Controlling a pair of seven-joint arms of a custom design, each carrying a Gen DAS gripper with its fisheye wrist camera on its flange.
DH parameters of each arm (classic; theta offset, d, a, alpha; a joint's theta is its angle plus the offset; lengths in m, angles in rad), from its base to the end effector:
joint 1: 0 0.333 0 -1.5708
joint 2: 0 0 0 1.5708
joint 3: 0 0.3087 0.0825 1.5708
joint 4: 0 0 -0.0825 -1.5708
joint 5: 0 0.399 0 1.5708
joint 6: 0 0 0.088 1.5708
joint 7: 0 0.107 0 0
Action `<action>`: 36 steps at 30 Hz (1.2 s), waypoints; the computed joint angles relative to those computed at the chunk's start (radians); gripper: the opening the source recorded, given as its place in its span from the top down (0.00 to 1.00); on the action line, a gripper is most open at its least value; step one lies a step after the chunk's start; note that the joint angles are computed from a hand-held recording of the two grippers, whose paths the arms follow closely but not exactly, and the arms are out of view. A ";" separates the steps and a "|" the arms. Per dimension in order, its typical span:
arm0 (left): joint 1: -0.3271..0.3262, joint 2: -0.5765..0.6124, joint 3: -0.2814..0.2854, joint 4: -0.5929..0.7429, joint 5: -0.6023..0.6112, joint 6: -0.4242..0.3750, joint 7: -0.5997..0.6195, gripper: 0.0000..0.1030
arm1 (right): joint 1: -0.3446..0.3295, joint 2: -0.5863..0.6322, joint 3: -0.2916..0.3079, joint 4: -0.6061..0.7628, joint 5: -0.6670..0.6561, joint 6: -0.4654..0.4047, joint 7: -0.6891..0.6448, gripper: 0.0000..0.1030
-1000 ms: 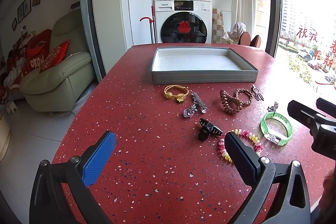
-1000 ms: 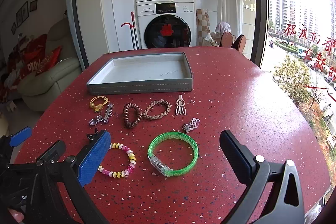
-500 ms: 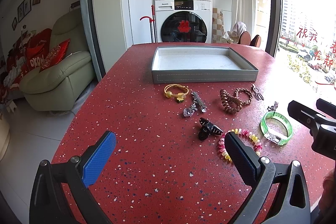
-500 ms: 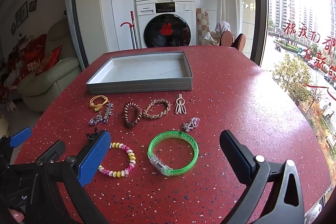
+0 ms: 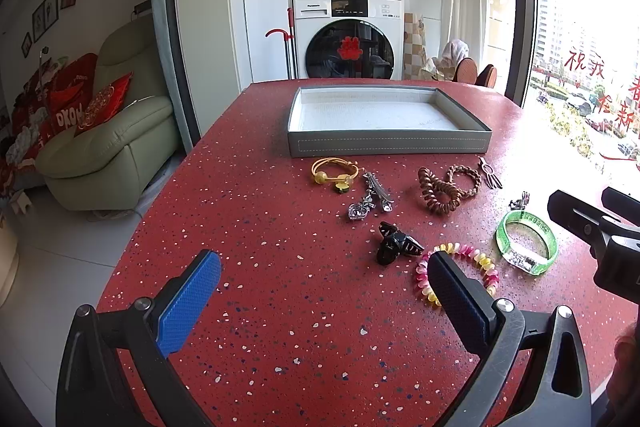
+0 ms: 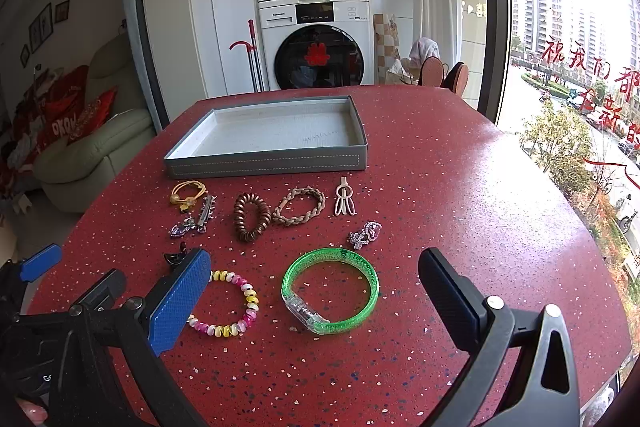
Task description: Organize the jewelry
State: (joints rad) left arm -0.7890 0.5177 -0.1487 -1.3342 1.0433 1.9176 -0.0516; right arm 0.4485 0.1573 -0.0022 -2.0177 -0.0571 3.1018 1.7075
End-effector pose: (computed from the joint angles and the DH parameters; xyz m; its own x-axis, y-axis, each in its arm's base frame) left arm 0.5021 -0.5409 0.4604 0.3695 -0.9288 -0.0293 -0.5722 -0.2026 -0.7947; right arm 0.5783 0.2821 0.4722 0.3856 -0.9206 -0.0619 -0.5739 -0.1867 -0.7973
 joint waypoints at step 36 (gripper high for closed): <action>0.152 0.131 0.002 0.170 -0.421 0.237 0.167 0.00 | -0.072 0.143 0.011 0.253 -0.039 -0.402 0.009 0.00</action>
